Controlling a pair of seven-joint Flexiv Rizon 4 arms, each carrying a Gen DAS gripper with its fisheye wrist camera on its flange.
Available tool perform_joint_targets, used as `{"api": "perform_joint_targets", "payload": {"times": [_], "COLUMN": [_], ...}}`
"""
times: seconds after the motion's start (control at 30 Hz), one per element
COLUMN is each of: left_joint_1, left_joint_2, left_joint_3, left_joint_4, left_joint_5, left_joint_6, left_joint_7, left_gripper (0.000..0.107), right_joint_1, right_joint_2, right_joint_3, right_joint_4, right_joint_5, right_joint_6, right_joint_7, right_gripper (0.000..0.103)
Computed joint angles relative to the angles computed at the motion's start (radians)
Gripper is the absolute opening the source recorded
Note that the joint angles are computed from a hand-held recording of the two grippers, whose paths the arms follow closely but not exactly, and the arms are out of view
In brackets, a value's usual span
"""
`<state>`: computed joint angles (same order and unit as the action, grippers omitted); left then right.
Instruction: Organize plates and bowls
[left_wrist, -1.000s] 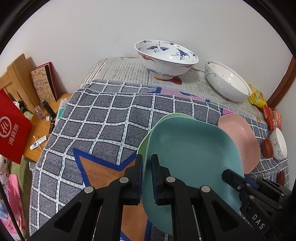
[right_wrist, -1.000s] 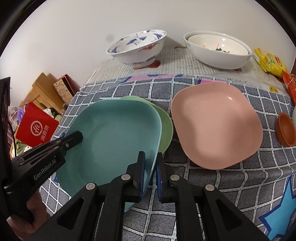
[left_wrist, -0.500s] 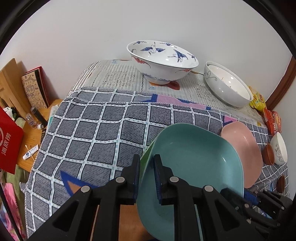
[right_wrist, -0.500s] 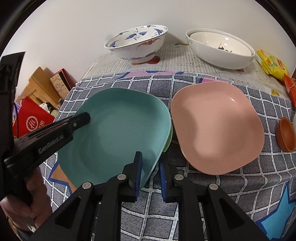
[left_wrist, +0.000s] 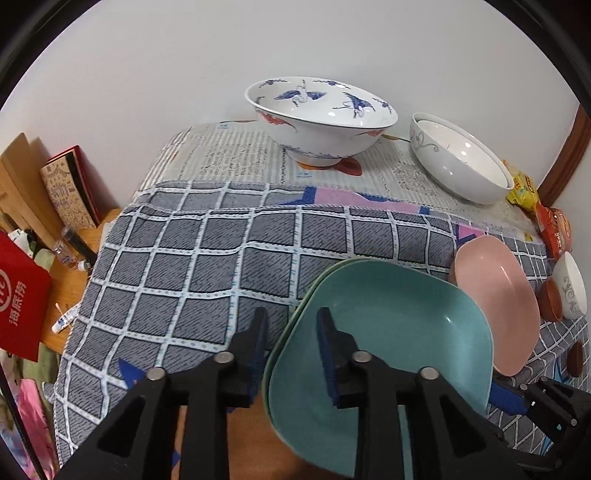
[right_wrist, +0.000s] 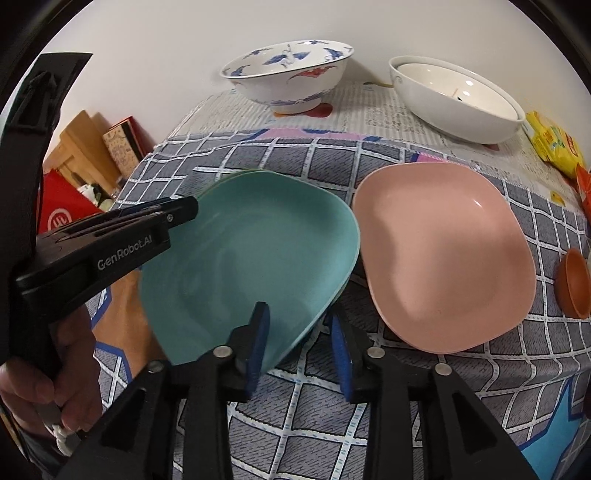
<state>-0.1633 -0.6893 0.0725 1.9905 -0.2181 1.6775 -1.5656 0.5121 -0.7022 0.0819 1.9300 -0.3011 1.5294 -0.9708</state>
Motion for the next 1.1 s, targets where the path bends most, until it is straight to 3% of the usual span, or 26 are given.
{"api": "perform_joint_targets", "payload": {"times": [0.27, 0.53, 0.7, 0.87, 1.0, 1.1], "left_joint_1": [-0.026, -0.123, -0.178, -0.234, -0.26, -0.26], "left_joint_2": [0.041, 0.071, 0.077, 0.067, 0.052, 0.036], "left_joint_3": [0.03, 0.1, 0.121, 0.142, 0.147, 0.136], "left_joint_4": [0.041, 0.047, 0.025, -0.03, -0.081, -0.123], "left_joint_5": [-0.003, 0.005, 0.02, 0.048, 0.08, 0.102], "left_joint_6": [0.012, -0.016, -0.042, -0.086, -0.127, -0.159], "left_joint_7": [-0.021, -0.054, -0.082, -0.113, -0.143, -0.163], "left_gripper": [0.034, 0.034, 0.043, 0.046, 0.05, 0.053], "right_joint_1": [0.014, -0.006, 0.036, 0.19, 0.173, 0.064], "right_joint_2": [0.036, 0.076, 0.145, 0.186, 0.188, 0.175], "right_joint_3": [-0.009, 0.015, -0.086, -0.32, -0.349, -0.261], "right_joint_4": [0.05, 0.115, 0.197, 0.28, 0.285, 0.258], "right_joint_5": [-0.005, 0.006, 0.04, 0.11, 0.15, 0.147], "right_joint_6": [0.025, 0.075, 0.149, 0.216, 0.22, 0.2], "right_joint_7": [-0.01, -0.044, -0.028, -0.019, -0.045, -0.066], "right_gripper": [0.034, 0.034, 0.036, 0.045, 0.045, 0.045]}}
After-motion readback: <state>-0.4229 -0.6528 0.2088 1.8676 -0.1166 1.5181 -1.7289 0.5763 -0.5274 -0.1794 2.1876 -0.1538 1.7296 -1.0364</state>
